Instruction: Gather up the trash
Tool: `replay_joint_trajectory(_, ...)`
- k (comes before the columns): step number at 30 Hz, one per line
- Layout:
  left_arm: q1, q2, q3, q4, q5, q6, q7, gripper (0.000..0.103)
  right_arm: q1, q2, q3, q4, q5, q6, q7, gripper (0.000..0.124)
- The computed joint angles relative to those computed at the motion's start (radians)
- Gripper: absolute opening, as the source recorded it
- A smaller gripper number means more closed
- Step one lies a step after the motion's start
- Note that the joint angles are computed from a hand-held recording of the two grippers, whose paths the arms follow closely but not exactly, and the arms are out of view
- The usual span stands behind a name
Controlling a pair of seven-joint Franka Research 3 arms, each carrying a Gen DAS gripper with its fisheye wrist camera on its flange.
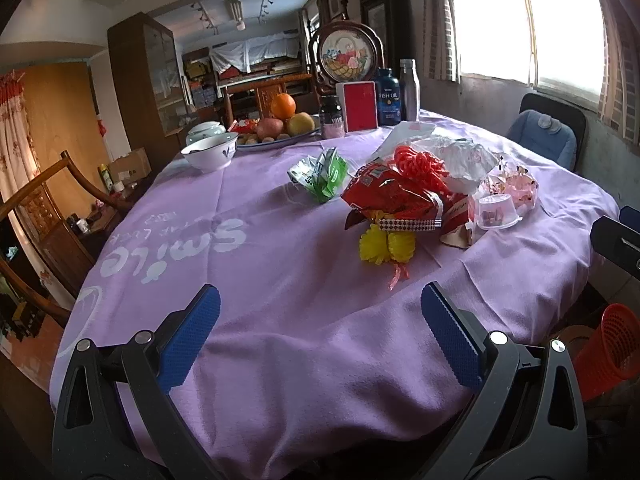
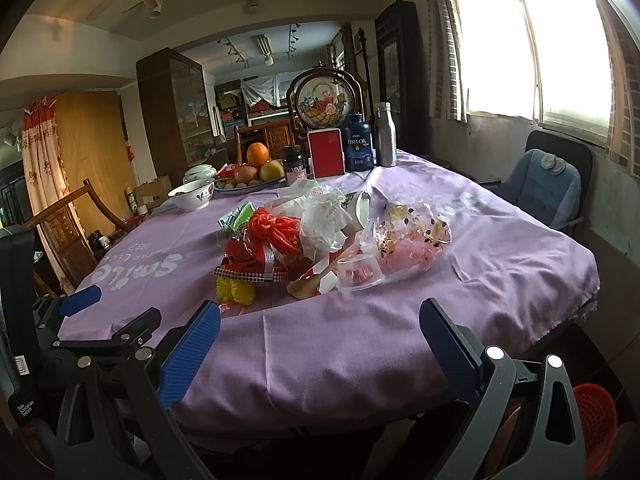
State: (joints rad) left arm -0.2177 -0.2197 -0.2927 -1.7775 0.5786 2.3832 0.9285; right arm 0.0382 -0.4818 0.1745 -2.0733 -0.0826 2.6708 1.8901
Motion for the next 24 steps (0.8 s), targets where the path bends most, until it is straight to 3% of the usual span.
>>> replay_joint_trajectory(15, -0.003, 0.047, 0.028, 0.039, -0.087, -0.037, 0.05, 0.097, -0.026, 0.005, -0.026, -0.011, 0.013, -0.026, 0.029, 0.097)
replay_joint_trajectory(24, -0.015, 0.166, 0.046, 0.174, -0.177, -0.08, 0.134, 0.097, -0.013, 0.058, -0.093, -0.001, 0.094, -0.038, -0.004, 0.097)
